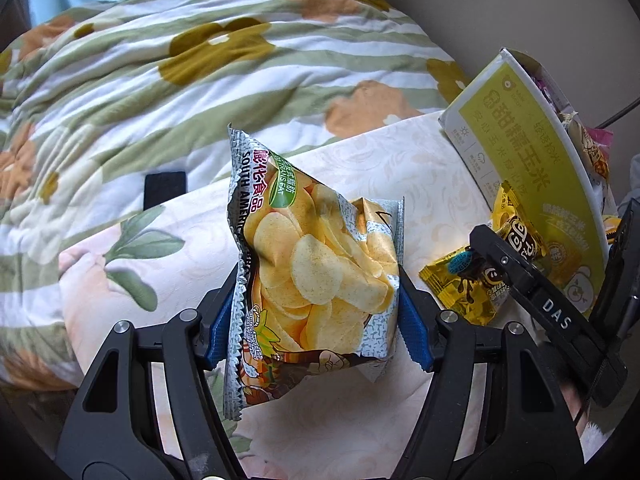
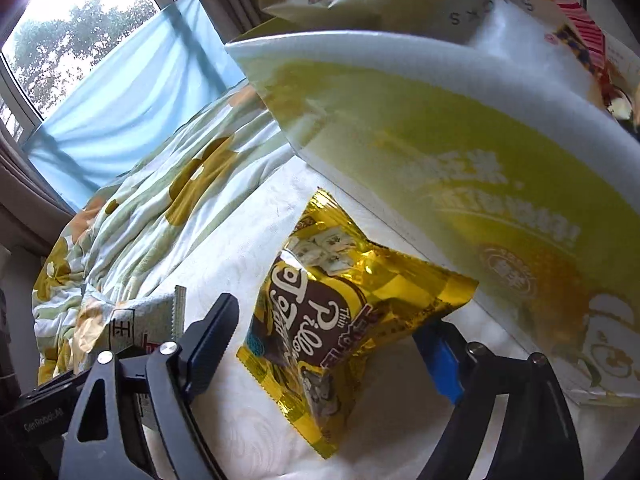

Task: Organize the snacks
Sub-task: 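Grasp the potato chip bag with left gripper while right grasps gold Pillows bag, then carry both bags into the yellow box and open both grippers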

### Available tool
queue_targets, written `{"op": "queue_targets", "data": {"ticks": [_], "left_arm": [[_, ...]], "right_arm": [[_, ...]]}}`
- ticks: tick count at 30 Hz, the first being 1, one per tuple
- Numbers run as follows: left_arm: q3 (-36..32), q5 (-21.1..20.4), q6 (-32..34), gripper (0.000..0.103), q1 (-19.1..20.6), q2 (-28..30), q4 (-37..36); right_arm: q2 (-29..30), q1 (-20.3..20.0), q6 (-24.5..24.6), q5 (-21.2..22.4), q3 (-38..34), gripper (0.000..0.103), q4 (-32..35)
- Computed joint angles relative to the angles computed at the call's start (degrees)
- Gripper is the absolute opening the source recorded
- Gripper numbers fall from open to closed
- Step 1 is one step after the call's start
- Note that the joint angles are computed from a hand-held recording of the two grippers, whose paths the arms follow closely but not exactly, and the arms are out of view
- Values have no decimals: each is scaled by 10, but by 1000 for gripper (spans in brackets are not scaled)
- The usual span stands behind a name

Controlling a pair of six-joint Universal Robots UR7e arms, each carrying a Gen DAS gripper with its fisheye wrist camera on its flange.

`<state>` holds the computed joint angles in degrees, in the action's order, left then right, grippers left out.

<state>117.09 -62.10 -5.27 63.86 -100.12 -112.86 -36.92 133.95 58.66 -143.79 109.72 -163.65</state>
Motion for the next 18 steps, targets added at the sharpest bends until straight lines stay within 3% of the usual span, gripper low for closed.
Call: {"op": "queue_targets", "data": {"ticks": [4,8,18], "left_arm": [[6,10,-10,65,-1,-12,6],[11,15,-20,65,-4,-21,9],[8,14,-40,63,-15,-46,8]], "right_arm": [[10,-12,-35,25,-15,70,5],[17,-10,-71,36,-28,55,22],[12,12,-125,39,-45,51,42]]}}
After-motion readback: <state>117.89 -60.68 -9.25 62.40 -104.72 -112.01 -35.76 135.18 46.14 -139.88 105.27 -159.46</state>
